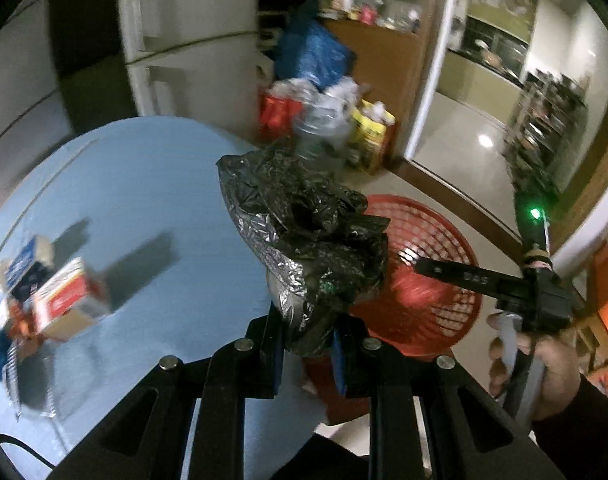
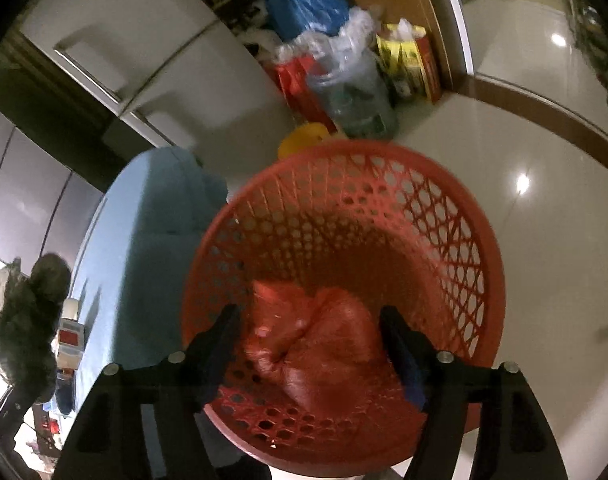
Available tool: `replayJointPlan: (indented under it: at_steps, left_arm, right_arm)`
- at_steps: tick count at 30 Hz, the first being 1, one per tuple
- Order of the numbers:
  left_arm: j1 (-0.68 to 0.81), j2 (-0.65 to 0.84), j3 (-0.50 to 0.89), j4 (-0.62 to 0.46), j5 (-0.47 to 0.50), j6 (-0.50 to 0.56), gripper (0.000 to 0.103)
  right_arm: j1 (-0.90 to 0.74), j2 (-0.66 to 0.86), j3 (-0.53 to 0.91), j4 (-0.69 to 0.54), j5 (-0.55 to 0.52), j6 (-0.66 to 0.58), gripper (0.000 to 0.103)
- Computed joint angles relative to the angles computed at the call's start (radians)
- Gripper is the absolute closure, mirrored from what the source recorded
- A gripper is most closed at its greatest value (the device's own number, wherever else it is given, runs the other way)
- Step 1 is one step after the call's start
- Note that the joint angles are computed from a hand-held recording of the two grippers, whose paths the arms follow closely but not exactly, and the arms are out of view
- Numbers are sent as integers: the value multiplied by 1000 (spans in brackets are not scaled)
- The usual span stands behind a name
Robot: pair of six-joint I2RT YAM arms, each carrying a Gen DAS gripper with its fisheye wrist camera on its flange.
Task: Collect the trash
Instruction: 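Carry both bags to the red basket while the right tool releases the red bag inside, then open the left tool to drop the black bag into the red basket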
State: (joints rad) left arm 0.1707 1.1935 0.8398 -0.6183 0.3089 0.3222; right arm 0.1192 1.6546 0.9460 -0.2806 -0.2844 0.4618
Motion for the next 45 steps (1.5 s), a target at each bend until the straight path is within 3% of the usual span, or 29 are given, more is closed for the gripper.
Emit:
replayJointPlan:
  at_steps: [12, 13, 14, 16, 18, 24, 31, 33, 39, 45]
  left_arm:
    - [-259, 172, 37, 76, -86, -80, 81]
    - [-272, 187, 42, 79, -86, -83, 75]
    - [-282, 203, 47, 81, -95, -81, 55]
    - [-300, 203, 40, 98, -127, -90, 24]
    - [-295, 174, 18, 125, -141, -93, 22]
    - [-130, 98, 13, 67, -74, -53, 22]
    - [239, 28, -9, 6, 68, 58, 21]
    - [340, 35, -10, -5, 108, 93, 21]
    - [591, 107, 13, -43, 212, 174, 21]
    - [753, 174, 49, -61, 280, 247, 21]
  right_arm:
    - [-112, -162, -103, 48, 69, 38, 17]
    - [-126, -159, -98, 41, 66, 35, 17]
    - [-138, -162, -98, 36, 63, 35, 17]
    - [-160, -166, -98, 29, 55, 39, 17]
    - [-188, -161, -98, 28, 35, 51, 17]
    - [-233, -24, -47, 43, -23, 78, 16]
    - [-120, 111, 77, -33, 26, 35, 14]
    - [-51, 142, 122, -76, 89, 21, 13]
    - [90, 179, 172, -129, 120, 24, 13]
    - [151, 159, 154, -151, 180, 46, 13]
